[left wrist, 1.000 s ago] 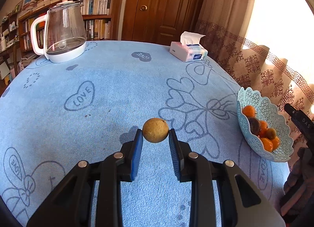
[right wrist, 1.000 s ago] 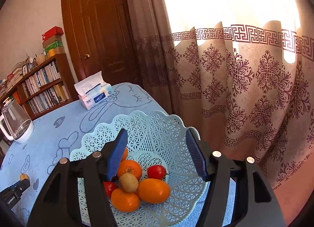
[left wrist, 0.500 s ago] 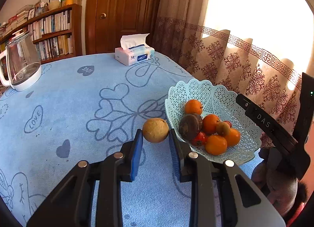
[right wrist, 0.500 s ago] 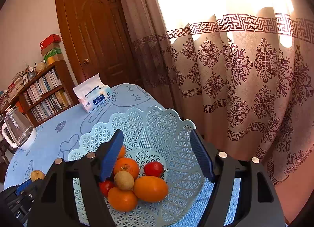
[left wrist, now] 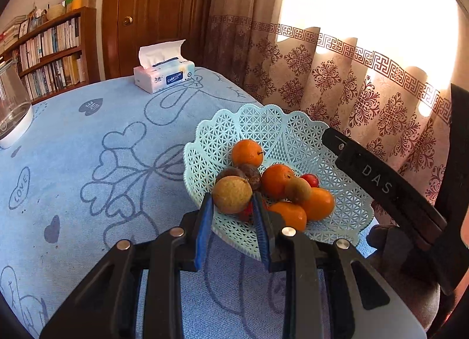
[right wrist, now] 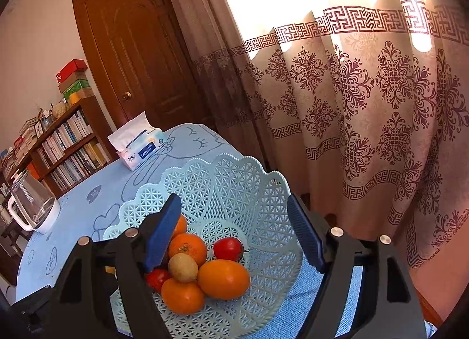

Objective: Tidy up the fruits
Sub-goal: 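Carry the tan fruit in the left gripper into the basket and release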

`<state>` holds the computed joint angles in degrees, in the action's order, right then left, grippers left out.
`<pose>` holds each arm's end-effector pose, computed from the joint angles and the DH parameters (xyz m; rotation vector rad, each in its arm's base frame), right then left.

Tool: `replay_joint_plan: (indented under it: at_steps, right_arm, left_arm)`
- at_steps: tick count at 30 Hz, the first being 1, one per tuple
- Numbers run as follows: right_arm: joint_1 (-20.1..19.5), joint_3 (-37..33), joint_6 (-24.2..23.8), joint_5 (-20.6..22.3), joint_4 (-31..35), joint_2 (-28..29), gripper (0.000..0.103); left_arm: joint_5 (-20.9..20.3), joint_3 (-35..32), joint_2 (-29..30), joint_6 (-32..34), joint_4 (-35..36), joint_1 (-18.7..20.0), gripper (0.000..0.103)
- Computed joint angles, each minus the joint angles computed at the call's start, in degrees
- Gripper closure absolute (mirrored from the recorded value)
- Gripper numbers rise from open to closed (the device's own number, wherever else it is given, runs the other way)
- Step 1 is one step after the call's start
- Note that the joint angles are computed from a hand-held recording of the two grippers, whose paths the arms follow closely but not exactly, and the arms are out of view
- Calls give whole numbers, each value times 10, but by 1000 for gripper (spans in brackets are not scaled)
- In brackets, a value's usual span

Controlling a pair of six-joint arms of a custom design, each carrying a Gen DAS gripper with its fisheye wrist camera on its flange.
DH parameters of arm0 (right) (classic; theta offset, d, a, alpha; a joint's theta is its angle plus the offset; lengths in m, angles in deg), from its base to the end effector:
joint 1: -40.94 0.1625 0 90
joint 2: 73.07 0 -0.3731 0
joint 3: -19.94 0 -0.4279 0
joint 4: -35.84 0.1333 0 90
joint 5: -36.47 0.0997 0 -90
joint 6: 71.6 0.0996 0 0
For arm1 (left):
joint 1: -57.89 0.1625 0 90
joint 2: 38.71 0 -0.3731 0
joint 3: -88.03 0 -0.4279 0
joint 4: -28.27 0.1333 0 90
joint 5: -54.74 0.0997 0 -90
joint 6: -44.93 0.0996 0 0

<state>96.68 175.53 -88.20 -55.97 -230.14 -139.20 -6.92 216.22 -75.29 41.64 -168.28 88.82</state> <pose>-0.0399 -0.2879 0.1693 -0.3336 -1.8961 1.6182 -0.2559 -0.3638 -0.1019 1.2163 2.4945 -0.6737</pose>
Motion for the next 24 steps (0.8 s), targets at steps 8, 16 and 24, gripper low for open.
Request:
replay_joint_plan:
  at_steps: [8,16,24]
  right_arm:
    - [0,0,2,-1,2,-1,27]
    - [-3,0,1,1,-7,4,27]
    - [-7,3,-2,9,-22,8,27]
  left_arm:
    - [-7,-1,4,8,-4,3,75]
    - [-9,9,-3,10,-10,0,74]
    - [-11,31,-15,11,-26,-10,54]
